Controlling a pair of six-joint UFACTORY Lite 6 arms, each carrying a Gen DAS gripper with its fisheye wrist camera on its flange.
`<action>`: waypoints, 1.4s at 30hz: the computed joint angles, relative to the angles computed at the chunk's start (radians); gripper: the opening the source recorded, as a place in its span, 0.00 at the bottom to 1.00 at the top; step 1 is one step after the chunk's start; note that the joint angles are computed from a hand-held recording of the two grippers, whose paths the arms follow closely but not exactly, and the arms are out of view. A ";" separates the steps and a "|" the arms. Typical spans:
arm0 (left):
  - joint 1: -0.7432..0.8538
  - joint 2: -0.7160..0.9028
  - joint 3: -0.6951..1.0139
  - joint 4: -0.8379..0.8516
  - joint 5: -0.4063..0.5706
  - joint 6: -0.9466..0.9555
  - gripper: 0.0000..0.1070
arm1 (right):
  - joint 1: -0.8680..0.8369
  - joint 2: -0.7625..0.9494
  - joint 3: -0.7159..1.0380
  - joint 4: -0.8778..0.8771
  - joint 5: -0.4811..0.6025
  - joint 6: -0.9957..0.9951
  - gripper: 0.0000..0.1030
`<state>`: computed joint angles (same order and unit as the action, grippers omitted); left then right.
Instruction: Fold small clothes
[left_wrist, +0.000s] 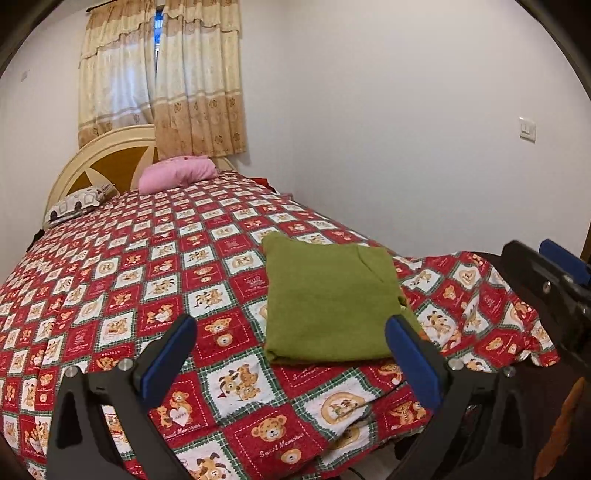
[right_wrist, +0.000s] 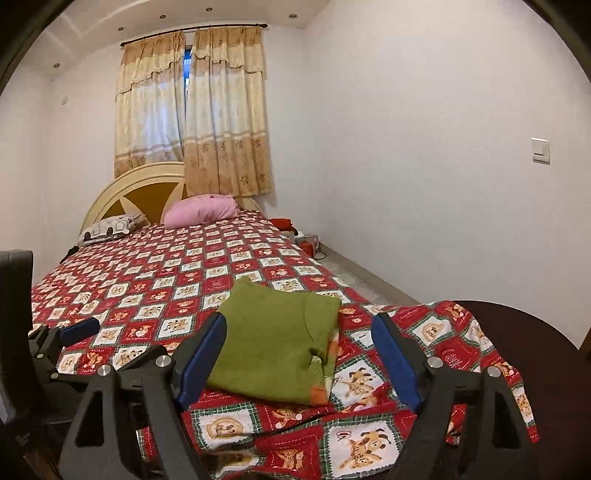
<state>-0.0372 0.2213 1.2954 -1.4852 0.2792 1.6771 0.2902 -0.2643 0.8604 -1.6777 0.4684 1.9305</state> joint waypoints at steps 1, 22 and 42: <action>-0.001 -0.006 -0.008 -0.030 -0.005 0.032 0.96 | -0.004 -0.004 -0.002 -0.001 -0.007 0.010 0.79; -0.005 -0.047 -0.052 -0.160 -0.004 0.177 0.96 | -0.043 -0.006 -0.010 0.036 -0.038 -0.004 0.79; -0.014 -0.039 -0.049 -0.221 -0.046 0.246 0.96 | -0.079 -0.012 -0.011 0.030 -0.065 -0.004 0.79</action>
<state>-0.0510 0.1828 1.2464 -1.7057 0.2334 1.9227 0.2109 -0.2765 0.8498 -1.6479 0.4037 1.9263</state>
